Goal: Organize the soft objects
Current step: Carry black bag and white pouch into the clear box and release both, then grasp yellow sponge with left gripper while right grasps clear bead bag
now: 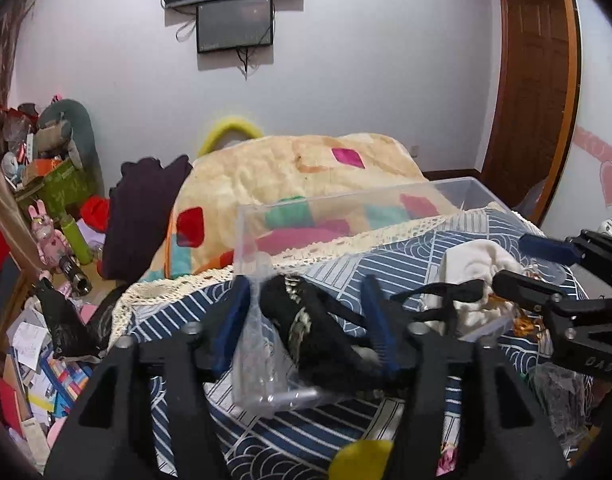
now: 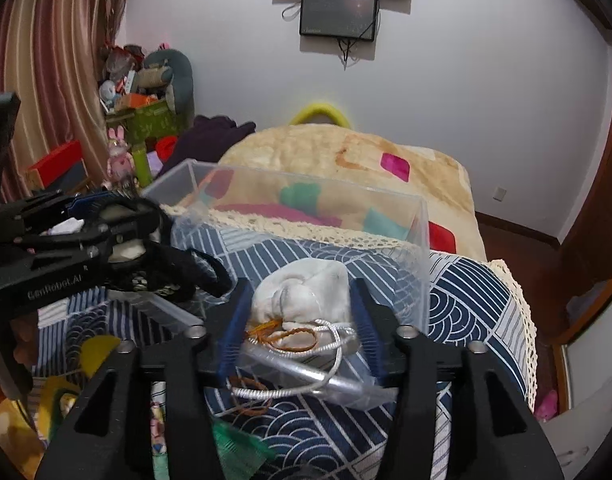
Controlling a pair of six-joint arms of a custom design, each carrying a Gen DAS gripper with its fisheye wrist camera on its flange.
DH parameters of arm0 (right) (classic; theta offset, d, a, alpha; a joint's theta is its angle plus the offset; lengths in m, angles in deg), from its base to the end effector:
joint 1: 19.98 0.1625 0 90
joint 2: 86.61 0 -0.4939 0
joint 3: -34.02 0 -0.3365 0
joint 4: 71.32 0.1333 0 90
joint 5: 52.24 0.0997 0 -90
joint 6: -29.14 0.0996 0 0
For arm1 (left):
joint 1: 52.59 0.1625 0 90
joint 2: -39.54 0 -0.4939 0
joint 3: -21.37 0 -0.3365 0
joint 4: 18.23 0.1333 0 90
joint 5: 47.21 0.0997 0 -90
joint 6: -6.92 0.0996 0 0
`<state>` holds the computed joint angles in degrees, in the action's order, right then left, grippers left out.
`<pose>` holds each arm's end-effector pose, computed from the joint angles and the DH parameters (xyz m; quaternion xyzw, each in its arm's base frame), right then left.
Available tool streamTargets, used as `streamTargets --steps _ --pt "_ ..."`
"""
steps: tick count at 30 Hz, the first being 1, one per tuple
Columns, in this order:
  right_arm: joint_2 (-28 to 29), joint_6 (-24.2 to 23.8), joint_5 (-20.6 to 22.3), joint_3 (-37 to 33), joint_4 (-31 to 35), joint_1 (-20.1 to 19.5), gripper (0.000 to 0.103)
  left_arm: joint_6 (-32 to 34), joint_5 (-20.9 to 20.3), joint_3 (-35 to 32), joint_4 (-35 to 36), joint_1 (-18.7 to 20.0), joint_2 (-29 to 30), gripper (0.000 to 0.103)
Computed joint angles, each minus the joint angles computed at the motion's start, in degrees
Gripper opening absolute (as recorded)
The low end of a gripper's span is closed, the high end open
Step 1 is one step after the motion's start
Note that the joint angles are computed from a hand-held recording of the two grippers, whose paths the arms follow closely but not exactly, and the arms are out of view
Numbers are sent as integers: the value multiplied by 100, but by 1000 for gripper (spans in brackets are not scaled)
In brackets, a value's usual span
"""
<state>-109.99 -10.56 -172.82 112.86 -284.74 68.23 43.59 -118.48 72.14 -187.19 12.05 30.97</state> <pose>0.0588 -0.7632 0.1415 0.1204 -0.8044 0.4267 0.3955 -0.2250 -0.8606 -0.0058 0.4385 0.8289 -0.2944 0.1843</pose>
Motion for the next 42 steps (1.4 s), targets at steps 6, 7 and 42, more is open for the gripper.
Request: streamTargets --steps 6,7,42 --pt "-49 -228 226 326 -737 85 68 161 -256 721 -431 -47 -372 72" --pt "-67 -234 274 389 -823 93 68 178 -290 814 -448 -53 -427 72" --pt "184 362 -26 2021 -2755 -352 82 -149 -424 3839 -2290 475 -1238 100"
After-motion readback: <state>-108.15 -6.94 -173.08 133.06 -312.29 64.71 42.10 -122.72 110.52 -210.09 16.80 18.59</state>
